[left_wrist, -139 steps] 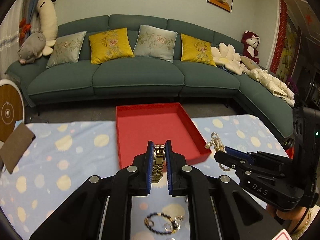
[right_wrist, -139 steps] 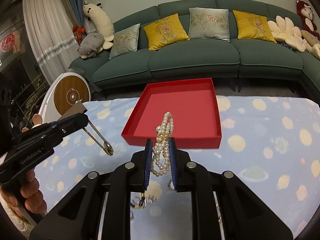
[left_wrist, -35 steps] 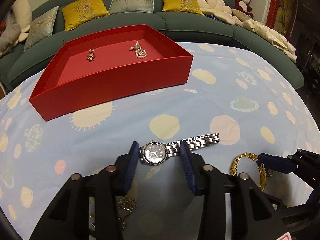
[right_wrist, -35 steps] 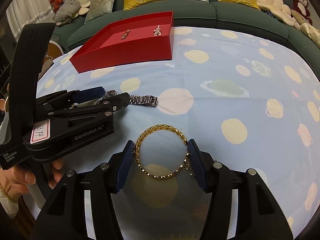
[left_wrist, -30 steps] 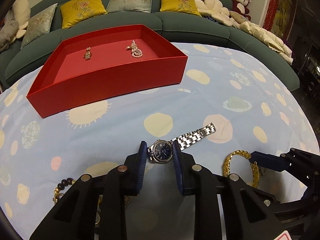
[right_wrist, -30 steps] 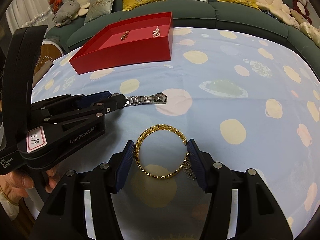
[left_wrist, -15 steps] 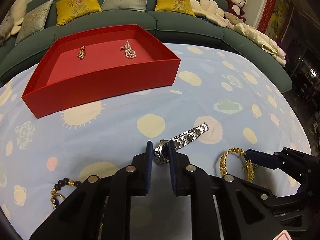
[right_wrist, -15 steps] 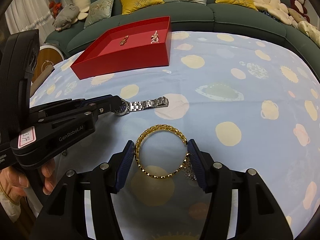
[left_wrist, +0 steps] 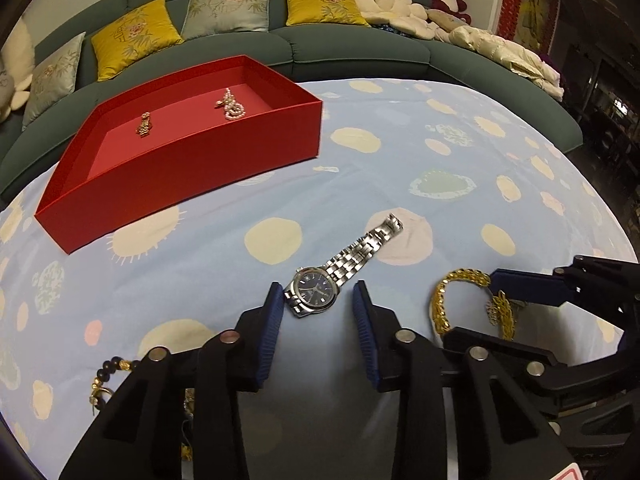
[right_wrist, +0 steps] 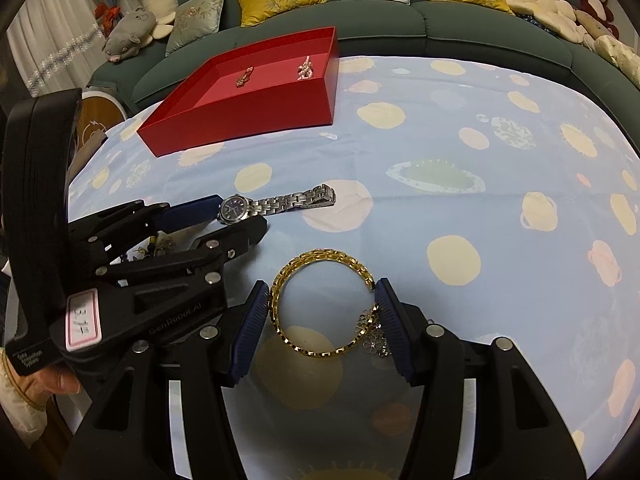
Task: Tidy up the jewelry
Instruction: 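Lift the silver watch with the left gripper while the right holds the gold bangle, then lower the gold bangle into the red tray and open the right gripper while the left carries the watch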
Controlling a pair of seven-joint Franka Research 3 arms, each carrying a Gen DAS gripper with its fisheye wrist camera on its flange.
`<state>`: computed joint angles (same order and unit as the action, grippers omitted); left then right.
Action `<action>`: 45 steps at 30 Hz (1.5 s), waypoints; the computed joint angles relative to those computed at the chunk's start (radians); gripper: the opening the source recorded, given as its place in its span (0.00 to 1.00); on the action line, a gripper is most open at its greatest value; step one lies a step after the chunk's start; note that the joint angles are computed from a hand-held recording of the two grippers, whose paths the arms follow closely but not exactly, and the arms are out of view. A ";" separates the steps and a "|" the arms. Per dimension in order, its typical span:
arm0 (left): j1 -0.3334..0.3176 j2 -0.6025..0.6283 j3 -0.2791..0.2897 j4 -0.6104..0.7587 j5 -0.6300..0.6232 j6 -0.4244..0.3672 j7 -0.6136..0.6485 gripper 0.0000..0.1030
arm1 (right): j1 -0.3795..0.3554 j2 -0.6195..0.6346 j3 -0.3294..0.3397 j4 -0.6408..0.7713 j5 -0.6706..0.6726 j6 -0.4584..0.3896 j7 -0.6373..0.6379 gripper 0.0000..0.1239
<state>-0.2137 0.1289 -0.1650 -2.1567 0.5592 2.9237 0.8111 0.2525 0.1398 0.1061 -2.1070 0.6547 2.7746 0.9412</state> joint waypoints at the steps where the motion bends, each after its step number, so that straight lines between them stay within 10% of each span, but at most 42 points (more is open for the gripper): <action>1: 0.010 -0.003 -0.015 -0.007 -0.042 0.006 0.036 0.21 | 0.004 0.001 -0.005 -0.002 -0.023 0.006 0.014 0.43; 5: 0.029 -0.011 -0.058 -0.025 -0.207 0.024 0.168 0.17 | -0.001 0.003 -0.010 -0.003 -0.040 0.003 0.026 0.43; 18: -0.066 0.075 0.018 0.114 0.078 -0.070 -0.050 0.45 | -0.037 -0.033 -0.023 -0.039 0.033 0.006 -0.041 0.43; 23: -0.058 0.082 0.011 0.122 0.079 -0.070 -0.030 0.21 | -0.043 -0.033 -0.030 -0.040 0.036 0.003 -0.039 0.43; 45: 0.018 -0.211 -0.037 -0.073 -0.343 0.027 0.205 0.21 | -0.006 -0.102 -0.020 0.013 0.195 -0.009 -0.151 0.43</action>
